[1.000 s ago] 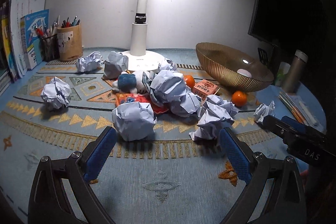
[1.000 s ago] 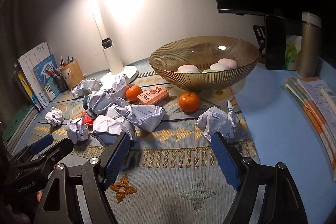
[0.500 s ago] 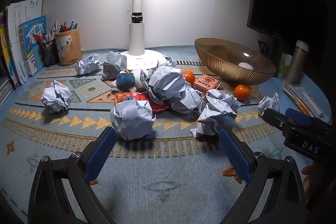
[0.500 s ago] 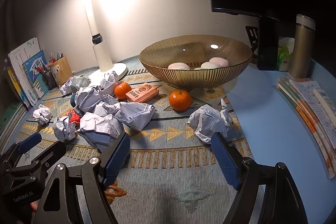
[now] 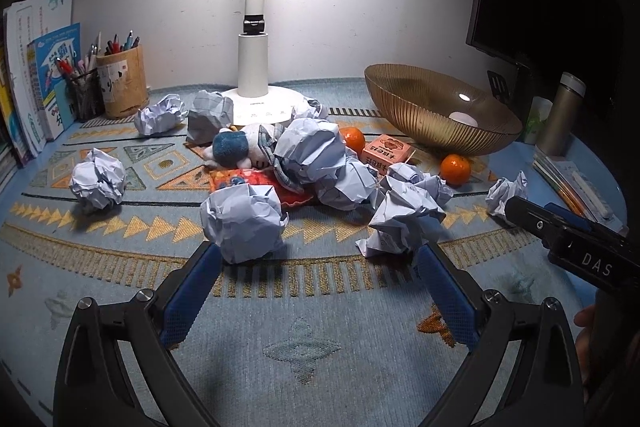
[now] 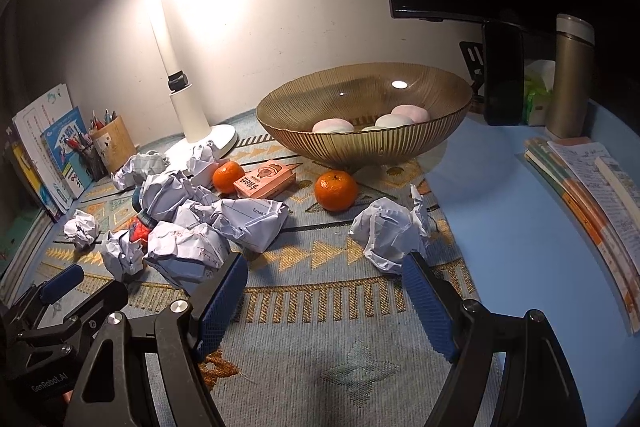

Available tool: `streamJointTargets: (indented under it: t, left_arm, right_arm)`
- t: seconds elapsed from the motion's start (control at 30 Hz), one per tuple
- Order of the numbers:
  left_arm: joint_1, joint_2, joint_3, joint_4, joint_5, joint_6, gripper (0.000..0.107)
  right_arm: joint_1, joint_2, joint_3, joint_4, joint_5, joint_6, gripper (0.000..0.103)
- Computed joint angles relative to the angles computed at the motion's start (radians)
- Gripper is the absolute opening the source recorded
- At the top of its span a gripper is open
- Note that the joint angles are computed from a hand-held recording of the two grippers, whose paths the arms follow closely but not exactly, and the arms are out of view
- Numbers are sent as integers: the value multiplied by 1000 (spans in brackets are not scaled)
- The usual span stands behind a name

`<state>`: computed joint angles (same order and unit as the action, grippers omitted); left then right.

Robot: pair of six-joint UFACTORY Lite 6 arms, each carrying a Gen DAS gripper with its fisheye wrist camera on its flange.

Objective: Organize objects
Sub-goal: 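Grasp a crumpled paper ball with the left gripper while the right gripper grasps another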

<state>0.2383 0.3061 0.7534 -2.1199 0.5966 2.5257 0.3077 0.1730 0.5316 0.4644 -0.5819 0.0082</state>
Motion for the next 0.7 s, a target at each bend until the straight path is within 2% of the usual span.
streamJointTargets:
  t: [0.13, 0.27, 0.37, 0.47, 0.53, 0.6, 0.63, 0.7]
  left_arm:
    - [-25, 20, 74, 242, 19, -272, 99]
    - [-122, 117, 200, 320, -54, -420, 98]
    - [-161, 186, 267, 353, -92, -485, 94]
    - [-174, 224, 297, 378, -102, -515, 71]
    - [-170, 250, 325, 448, -79, -576, 52]
    - [-165, 238, 307, 427, -65, -544, 46]
    - [-163, 225, 290, 402, -59, -516, 40]
    - [-159, 195, 255, 376, -49, -477, 39]
  right_arm:
    - [-122, -12, 3, -204, 59, 161, 78]
    - [-225, 94, 143, -354, 189, 187, 78]
    - [-231, 181, 238, -245, 236, 54, 78]
    - [-243, 244, 305, -293, 291, 92, 76]
    - [-245, 258, 319, -339, 300, 122, 53]
    - [-247, 265, 323, -401, 304, 172, 44]
    - [-245, 258, 316, -392, 297, 164, 43]
    - [-242, 228, 282, -413, 266, 183, 43]
